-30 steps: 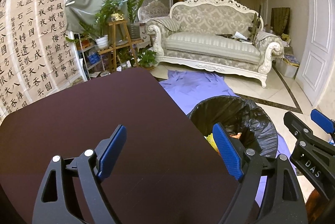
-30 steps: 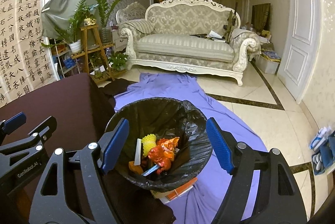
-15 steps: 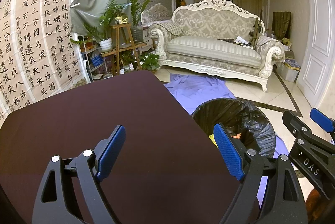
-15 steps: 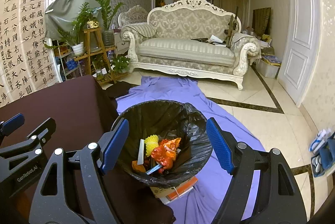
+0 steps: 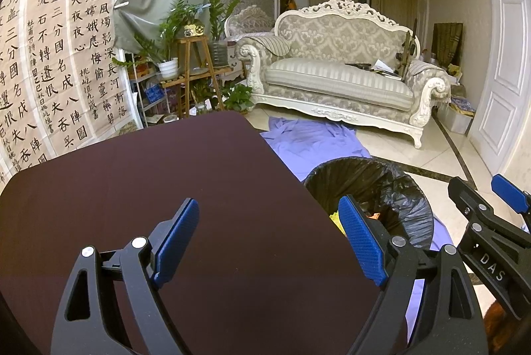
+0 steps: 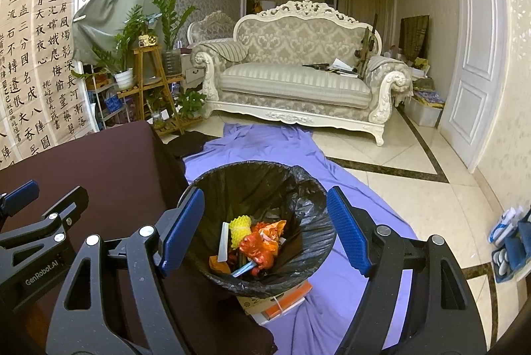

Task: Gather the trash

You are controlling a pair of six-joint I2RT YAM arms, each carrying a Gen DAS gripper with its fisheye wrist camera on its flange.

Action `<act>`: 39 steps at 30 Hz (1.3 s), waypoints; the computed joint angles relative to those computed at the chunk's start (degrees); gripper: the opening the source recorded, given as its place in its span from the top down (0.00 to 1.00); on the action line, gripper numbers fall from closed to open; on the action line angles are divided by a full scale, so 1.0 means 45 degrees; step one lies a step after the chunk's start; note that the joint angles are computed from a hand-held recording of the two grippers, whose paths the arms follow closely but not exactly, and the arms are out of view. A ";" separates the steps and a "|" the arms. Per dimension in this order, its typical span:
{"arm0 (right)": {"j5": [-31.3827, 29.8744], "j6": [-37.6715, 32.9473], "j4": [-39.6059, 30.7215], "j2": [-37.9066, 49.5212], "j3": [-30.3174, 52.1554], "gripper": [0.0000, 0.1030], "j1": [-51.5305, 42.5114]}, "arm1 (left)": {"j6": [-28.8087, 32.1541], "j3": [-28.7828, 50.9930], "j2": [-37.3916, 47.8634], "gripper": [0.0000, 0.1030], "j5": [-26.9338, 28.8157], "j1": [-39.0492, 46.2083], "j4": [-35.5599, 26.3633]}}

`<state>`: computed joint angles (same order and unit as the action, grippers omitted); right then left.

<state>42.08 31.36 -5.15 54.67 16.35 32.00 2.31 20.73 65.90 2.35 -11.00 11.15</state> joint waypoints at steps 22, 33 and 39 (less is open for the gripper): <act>0.0204 0.0234 0.0074 0.0154 -0.0082 0.28 0.0254 | -0.0211 -0.0178 -0.0275 0.19 -0.0241 -0.0308 -0.0018; 0.0207 0.0188 0.0038 0.0096 -0.0087 0.28 0.0291 | -0.0855 -0.0369 -0.0133 0.19 -0.1502 -0.1888 0.0475; 0.0204 0.0168 -0.0140 0.0004 -0.0008 0.28 0.0278 | -0.1120 -0.0575 -0.0248 0.19 -0.1402 -0.2063 0.0656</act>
<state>43.00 32.12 -5.78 54.69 16.32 33.25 -2.73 18.14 64.79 -3.95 -20.28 14.10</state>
